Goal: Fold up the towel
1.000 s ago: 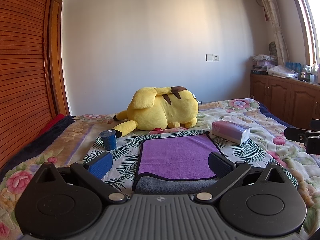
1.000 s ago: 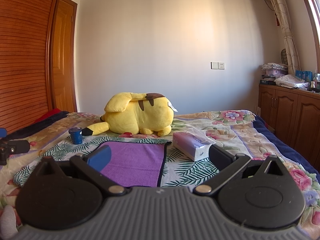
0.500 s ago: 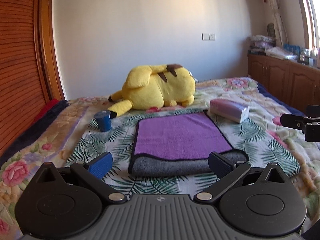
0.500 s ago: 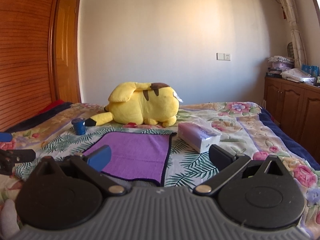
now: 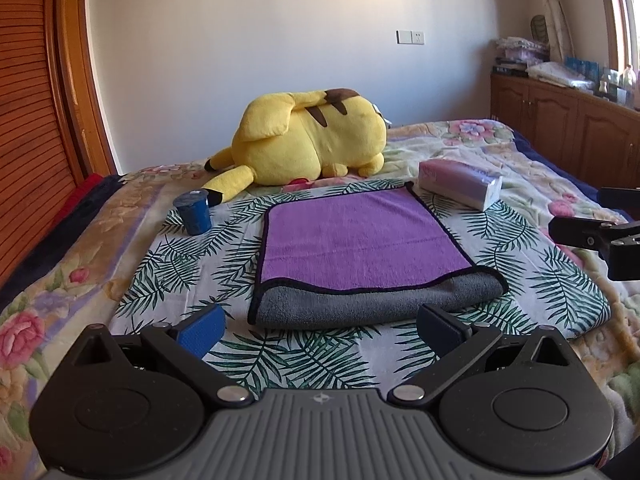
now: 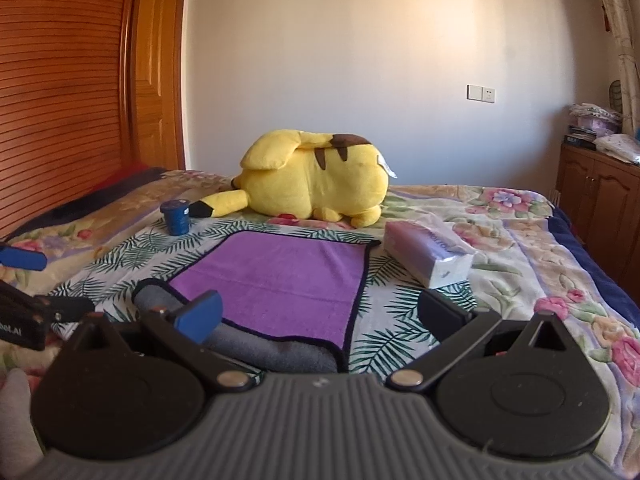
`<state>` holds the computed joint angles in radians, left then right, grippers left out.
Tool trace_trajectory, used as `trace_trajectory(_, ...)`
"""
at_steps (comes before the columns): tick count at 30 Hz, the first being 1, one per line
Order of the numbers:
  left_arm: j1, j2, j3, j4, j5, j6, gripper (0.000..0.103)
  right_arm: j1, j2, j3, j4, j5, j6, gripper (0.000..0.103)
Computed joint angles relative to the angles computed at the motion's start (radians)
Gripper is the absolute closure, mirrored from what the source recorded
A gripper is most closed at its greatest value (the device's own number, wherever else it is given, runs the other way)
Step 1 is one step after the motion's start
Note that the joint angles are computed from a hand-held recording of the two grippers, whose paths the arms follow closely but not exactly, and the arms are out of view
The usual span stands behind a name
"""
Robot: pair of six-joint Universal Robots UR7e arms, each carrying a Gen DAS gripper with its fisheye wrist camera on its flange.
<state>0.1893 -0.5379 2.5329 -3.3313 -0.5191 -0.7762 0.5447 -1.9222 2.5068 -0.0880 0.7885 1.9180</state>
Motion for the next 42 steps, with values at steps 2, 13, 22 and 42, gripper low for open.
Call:
trace_trajectory(2,0.017,0.003,-0.009,-0.016,-0.003,0.031,0.0,0.025,0.02,-0.013,-0.003,0.026,0.004,0.0)
trace_trajectory(13,0.115,0.019,-0.056,-0.097,-0.007,0.173,0.0,0.177,0.138,-0.082,-0.059,0.204,0.044,0.0)
trace_trajectory(22,0.207,0.026,-0.096,-0.181,-0.046,0.301,0.0,0.256,0.213,-0.132,-0.075,0.308,0.079,0.0)
trace_trajectory(42,0.392,0.056,-0.202,-0.288,-0.089,0.549,0.009,0.359,0.369,-0.249,-0.065,0.483,0.125,0.011)
